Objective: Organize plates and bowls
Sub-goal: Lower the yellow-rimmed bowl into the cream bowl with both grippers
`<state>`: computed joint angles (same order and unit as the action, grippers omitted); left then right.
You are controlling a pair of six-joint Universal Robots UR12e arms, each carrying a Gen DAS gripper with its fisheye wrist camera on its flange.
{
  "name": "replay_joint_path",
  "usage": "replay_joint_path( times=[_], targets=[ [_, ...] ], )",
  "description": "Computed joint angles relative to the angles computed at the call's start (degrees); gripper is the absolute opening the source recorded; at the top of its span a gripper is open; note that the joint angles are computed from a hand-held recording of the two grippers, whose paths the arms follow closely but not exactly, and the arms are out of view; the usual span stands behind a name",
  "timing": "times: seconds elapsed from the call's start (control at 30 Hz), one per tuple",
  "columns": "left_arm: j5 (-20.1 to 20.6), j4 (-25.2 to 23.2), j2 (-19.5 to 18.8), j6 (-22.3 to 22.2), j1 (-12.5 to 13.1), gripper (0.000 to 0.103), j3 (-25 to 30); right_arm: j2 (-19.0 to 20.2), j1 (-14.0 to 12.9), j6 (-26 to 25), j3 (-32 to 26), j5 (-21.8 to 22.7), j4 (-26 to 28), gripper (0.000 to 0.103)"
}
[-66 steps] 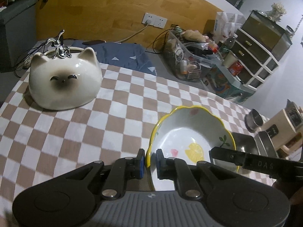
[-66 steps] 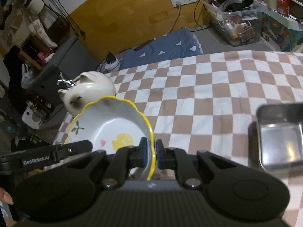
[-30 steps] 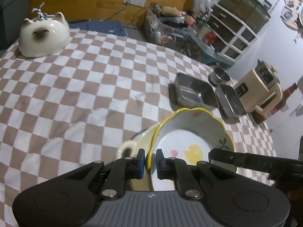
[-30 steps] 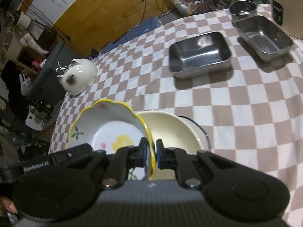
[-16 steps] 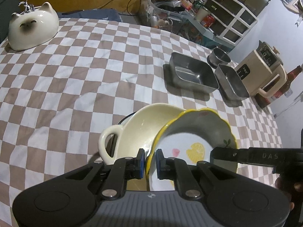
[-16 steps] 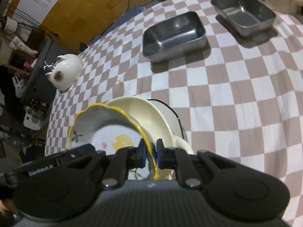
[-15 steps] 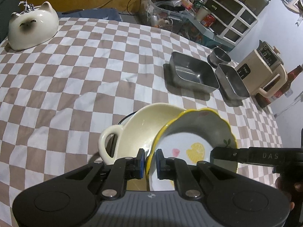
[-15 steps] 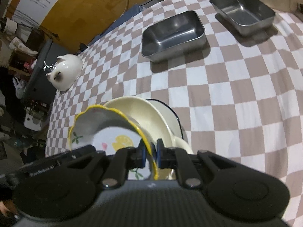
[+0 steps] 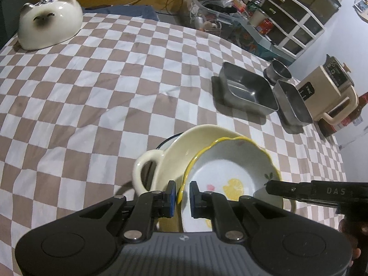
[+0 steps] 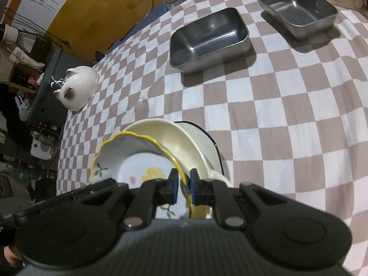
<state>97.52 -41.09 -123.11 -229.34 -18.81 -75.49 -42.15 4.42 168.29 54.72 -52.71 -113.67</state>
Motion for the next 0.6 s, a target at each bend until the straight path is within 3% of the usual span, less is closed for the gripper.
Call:
replay_joint_path(
  times=[0.6],
  targets=[
    [-0.3, 0.5, 0.3, -0.7, 0.1, 0.013, -1.0, -0.4, 0.3, 0.9, 0.9, -1.5, -1.2, 0.012]
  ],
)
